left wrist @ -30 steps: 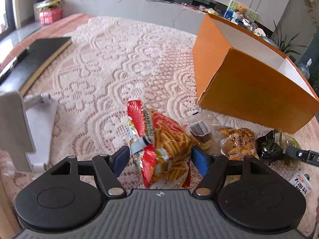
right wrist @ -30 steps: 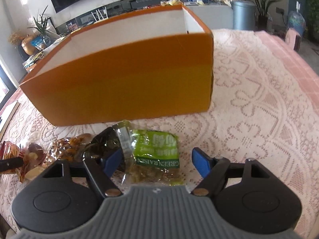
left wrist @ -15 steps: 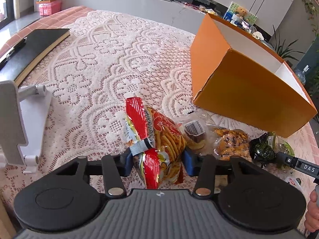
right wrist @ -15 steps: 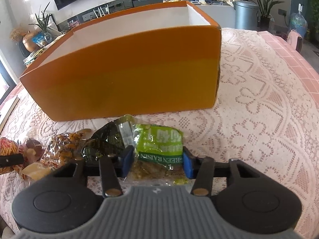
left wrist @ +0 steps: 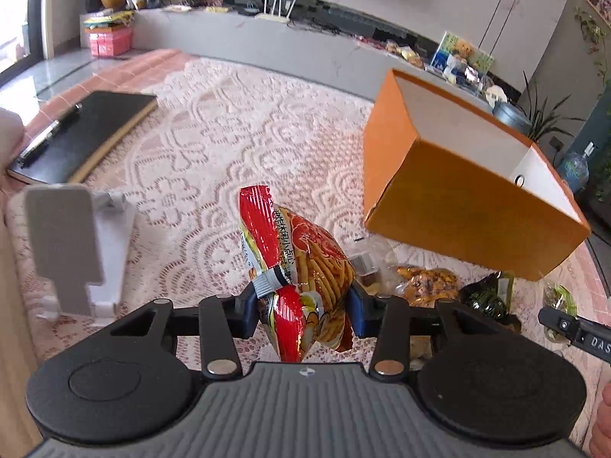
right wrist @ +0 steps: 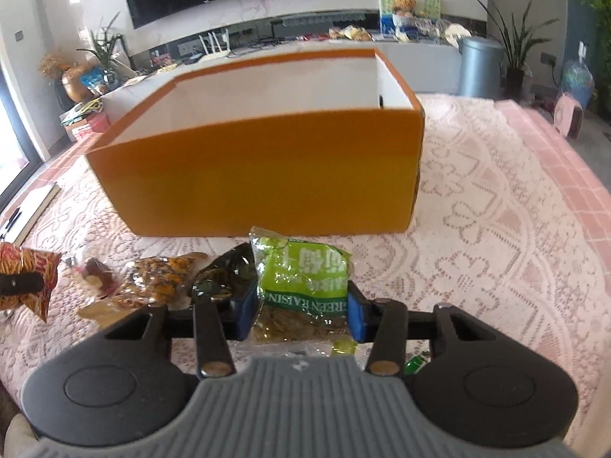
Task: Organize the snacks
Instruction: 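Lift both bags and carry them over the orange box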
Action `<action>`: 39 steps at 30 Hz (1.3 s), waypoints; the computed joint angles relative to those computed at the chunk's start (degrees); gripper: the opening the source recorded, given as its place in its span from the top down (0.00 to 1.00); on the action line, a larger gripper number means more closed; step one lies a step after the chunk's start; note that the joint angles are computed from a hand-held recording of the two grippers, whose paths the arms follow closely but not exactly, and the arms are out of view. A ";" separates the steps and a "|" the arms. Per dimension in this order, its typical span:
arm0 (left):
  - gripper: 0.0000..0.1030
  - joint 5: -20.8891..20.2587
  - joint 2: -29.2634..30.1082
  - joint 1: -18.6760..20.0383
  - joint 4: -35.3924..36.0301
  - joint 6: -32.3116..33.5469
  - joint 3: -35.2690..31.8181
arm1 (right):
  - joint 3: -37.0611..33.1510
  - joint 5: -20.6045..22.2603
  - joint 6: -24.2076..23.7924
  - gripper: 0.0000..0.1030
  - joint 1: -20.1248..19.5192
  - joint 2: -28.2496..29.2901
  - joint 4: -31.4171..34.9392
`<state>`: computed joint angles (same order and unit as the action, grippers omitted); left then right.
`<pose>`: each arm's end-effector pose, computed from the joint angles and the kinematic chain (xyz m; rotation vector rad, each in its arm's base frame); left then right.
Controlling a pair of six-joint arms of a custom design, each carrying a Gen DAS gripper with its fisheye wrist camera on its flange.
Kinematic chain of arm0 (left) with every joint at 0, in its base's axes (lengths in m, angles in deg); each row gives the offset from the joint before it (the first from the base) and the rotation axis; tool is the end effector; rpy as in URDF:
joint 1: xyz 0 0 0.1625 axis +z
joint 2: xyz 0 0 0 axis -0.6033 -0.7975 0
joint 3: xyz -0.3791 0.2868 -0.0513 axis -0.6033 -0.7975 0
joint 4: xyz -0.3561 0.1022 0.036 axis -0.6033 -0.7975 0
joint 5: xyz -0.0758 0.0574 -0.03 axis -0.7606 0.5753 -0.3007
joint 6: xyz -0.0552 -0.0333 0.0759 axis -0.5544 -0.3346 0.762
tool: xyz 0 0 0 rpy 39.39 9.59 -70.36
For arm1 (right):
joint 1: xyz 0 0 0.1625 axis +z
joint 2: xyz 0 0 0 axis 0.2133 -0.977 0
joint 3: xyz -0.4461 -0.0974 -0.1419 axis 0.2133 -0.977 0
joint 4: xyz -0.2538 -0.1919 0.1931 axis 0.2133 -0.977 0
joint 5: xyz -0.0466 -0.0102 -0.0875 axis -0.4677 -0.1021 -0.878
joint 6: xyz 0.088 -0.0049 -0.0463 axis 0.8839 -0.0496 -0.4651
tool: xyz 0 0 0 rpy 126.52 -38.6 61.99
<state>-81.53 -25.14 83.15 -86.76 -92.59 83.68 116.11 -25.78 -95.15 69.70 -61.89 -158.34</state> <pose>-0.3755 -0.7076 0.0138 -0.1505 2.2626 -1.0966 -0.0004 -0.8129 0.3730 0.6607 -2.4436 0.7779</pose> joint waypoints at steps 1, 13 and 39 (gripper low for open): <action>0.51 0.31 -0.11 -0.31 -0.48 0.08 0.18 | 0.96 0.41 -0.71 0.57 0.07 -0.58 -0.84; 0.52 1.35 0.87 -3.90 -6.80 9.41 -2.28 | 7.37 4.48 -4.66 0.59 1.37 -6.59 -2.01; 0.52 -6.07 11.79 -2.76 -5.98 34.43 -31.60 | -12.27 7.86 -7.65 0.60 6.49 -0.27 9.13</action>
